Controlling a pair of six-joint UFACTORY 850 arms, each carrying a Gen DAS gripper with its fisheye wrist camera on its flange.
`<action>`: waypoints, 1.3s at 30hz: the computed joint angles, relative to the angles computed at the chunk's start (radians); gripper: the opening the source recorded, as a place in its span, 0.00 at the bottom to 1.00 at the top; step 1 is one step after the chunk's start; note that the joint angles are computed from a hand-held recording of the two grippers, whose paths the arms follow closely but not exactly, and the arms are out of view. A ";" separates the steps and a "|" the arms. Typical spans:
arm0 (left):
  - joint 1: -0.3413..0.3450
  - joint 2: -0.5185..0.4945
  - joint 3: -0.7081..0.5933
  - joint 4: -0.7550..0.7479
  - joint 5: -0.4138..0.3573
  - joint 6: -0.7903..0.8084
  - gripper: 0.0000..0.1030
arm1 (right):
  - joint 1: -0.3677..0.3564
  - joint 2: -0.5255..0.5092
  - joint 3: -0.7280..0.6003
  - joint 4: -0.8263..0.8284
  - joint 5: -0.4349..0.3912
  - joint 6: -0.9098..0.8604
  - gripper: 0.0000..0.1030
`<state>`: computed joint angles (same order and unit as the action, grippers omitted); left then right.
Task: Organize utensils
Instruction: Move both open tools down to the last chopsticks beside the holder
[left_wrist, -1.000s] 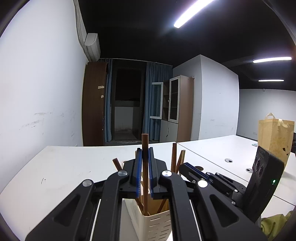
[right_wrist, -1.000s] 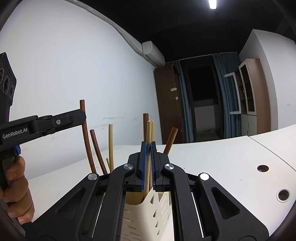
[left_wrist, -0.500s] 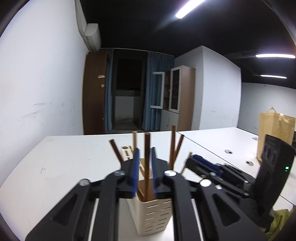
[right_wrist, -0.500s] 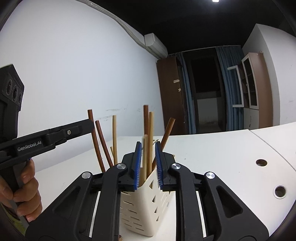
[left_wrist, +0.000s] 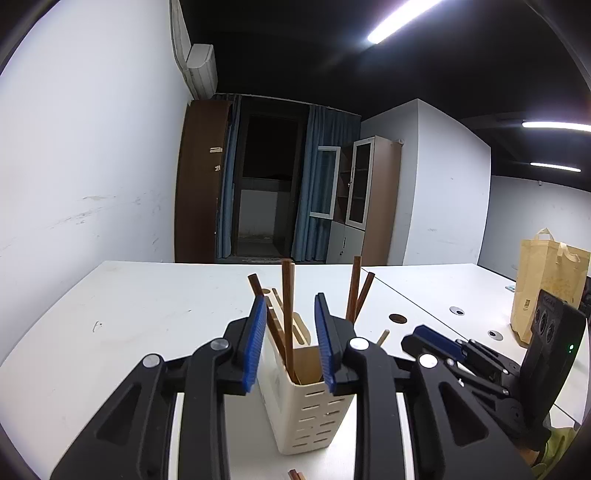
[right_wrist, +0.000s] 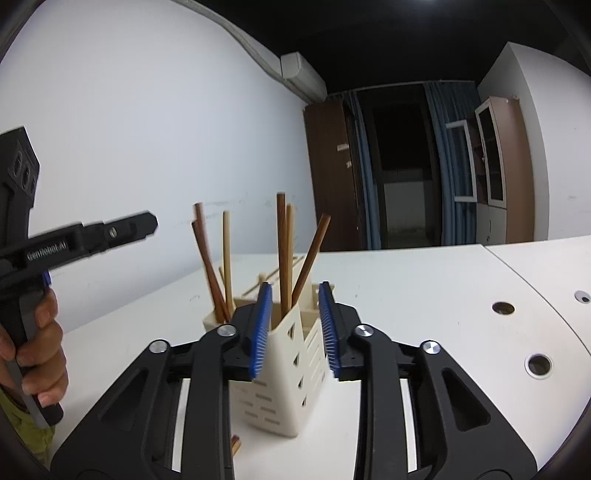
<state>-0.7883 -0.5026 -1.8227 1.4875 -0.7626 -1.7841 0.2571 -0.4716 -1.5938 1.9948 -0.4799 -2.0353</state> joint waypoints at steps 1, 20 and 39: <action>-0.002 0.004 0.005 0.001 -0.004 -0.001 0.26 | 0.000 0.002 0.000 -0.028 0.002 0.031 0.27; -0.035 0.102 0.198 -0.079 -0.055 -0.075 0.37 | 0.059 -0.012 -0.020 -0.830 0.016 0.742 0.42; -0.035 0.160 0.302 -0.137 -0.079 -0.149 0.39 | 0.140 -0.113 -0.099 -1.487 -0.023 1.371 0.42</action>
